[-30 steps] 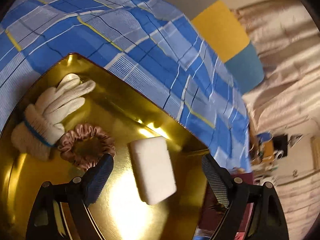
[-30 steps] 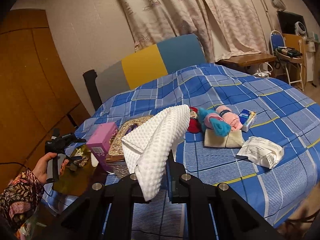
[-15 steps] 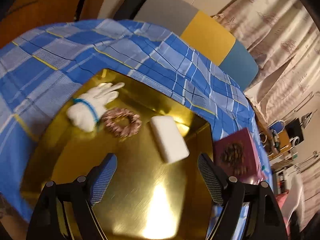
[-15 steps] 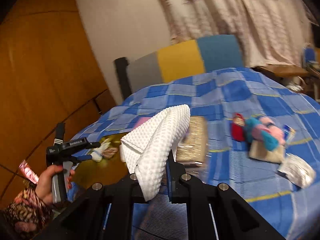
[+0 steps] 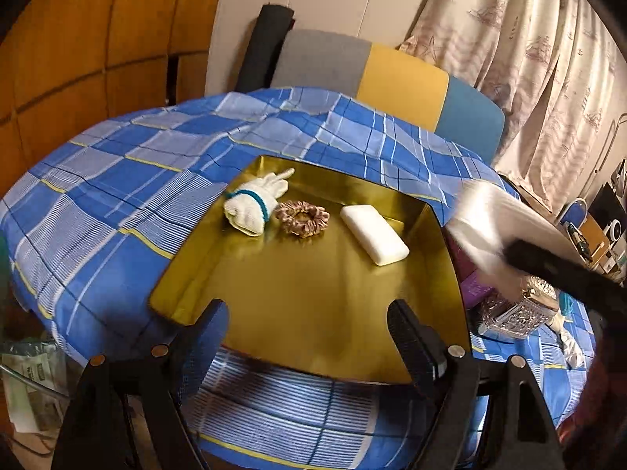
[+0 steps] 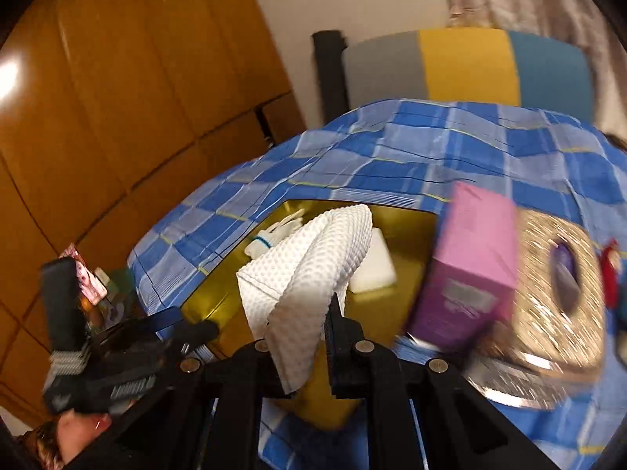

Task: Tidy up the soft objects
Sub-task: 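Lower the white waffle towel into the gold tray and open the right gripper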

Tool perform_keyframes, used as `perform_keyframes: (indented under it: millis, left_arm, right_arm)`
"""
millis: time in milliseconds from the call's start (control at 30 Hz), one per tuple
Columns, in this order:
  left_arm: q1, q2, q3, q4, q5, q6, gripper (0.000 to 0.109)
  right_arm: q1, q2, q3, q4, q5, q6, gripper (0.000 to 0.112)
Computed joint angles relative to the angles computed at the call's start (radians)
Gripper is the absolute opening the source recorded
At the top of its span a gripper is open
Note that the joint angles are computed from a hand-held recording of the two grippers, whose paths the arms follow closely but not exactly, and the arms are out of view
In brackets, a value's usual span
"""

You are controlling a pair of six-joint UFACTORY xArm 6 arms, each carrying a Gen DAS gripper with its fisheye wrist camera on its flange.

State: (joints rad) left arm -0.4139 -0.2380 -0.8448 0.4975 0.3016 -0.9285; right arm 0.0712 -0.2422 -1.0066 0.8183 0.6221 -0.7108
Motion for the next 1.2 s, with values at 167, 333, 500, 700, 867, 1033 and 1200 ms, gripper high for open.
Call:
perform_keyframes:
  millis: [167, 333, 500, 700, 867, 1033, 1200]
  left_arm:
    - [0.018, -0.033, 0.027, 0.093, 0.006, -0.084, 0.084]
    - [0.041, -0.046, 0.051, 0.069, -0.018, -0.098, 0.084]
    - [0.052, -0.050, 0.063, 0.055, -0.031, -0.110, 0.084]
    - [0.059, -0.054, 0.068, 0.063, -0.034, -0.132, 0.084]
    - [0.064, -0.052, 0.074, 0.039, -0.035, -0.122, 0.084]
    - [0.065, -0.046, 0.083, -0.014, -0.048, -0.094, 0.084]
    - [0.055, -0.038, 0.084, -0.042, -0.049, -0.072, 0.084]
  right_arm:
    - [0.060, 0.175, -0.151, -0.096, 0.010, 0.092, 0.011]
    - [0.091, 0.320, -0.284, -0.206, 0.037, 0.210, 0.011]
    - [0.110, 0.425, -0.392, -0.273, 0.031, 0.296, 0.011]
    - [0.137, 0.548, -0.530, -0.354, 0.027, 0.375, 0.014]
    - [0.154, 0.614, -0.603, -0.482, 0.034, 0.477, 0.050]
    - [0.147, 0.537, -0.525, -0.459, -0.017, 0.463, 0.059]
    - [0.133, 0.390, -0.382, -0.410, -0.089, 0.431, 0.064]
